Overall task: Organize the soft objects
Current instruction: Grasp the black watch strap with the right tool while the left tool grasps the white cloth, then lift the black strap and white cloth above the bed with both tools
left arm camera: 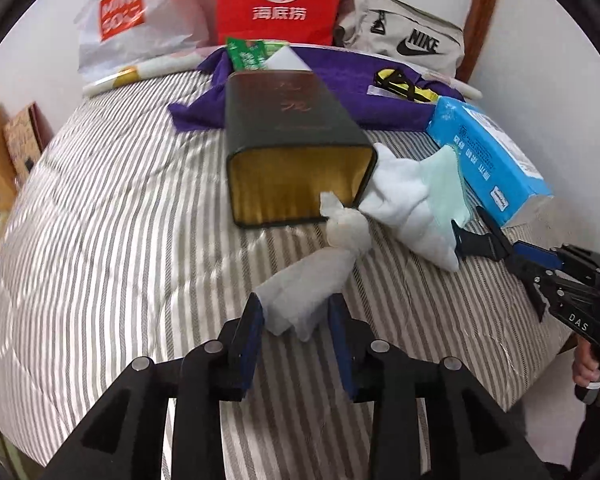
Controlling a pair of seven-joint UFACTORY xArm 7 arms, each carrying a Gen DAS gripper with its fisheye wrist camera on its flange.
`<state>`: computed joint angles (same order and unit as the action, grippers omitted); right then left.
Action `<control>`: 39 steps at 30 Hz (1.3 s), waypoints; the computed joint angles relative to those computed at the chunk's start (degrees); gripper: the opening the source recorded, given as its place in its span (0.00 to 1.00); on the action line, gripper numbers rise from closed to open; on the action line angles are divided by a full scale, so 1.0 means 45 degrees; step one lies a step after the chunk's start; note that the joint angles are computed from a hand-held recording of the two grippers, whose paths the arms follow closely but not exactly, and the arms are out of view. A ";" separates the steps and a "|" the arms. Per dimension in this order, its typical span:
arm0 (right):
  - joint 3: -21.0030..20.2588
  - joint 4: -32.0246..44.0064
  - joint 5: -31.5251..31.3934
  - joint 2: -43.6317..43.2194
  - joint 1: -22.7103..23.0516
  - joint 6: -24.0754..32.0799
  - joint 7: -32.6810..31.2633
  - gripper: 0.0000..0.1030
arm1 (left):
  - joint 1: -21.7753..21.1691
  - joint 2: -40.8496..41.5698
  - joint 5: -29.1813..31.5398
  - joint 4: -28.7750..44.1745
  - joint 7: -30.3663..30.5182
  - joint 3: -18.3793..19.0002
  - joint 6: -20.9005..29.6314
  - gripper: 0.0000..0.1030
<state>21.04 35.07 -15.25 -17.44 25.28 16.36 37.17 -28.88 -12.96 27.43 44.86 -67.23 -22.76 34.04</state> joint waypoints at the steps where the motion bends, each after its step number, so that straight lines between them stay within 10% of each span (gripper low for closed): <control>1: -0.0046 -0.0035 0.0020 -0.0021 0.0043 -0.0036 -0.0081 0.20 | -0.0001 0.0121 -0.0001 0.0135 0.0172 0.0036 0.0001 0.30; 10: -0.0879 -0.1132 0.2271 -0.1511 0.1182 0.0196 -0.1463 0.20 | 0.0116 -0.0218 0.0194 -0.0090 0.0269 0.0074 -0.0723 0.58; 19: -0.0688 -0.1900 0.2643 -0.2589 0.0925 0.0831 -0.1134 0.20 | 0.0019 0.1687 0.1459 0.1417 0.0369 0.0006 -0.0427 0.60; 26: -0.0499 -0.1647 0.2439 -0.2103 0.0532 0.0498 -0.0857 0.22 | -0.0853 0.2164 0.2682 0.1961 -0.0357 0.0637 0.0425 0.20; 39: -0.0670 -0.1773 0.2491 -0.1944 0.0496 -0.0275 -0.0547 0.17 | -0.0234 -0.0364 0.0613 -0.0475 -0.1263 0.0102 -0.0666 0.16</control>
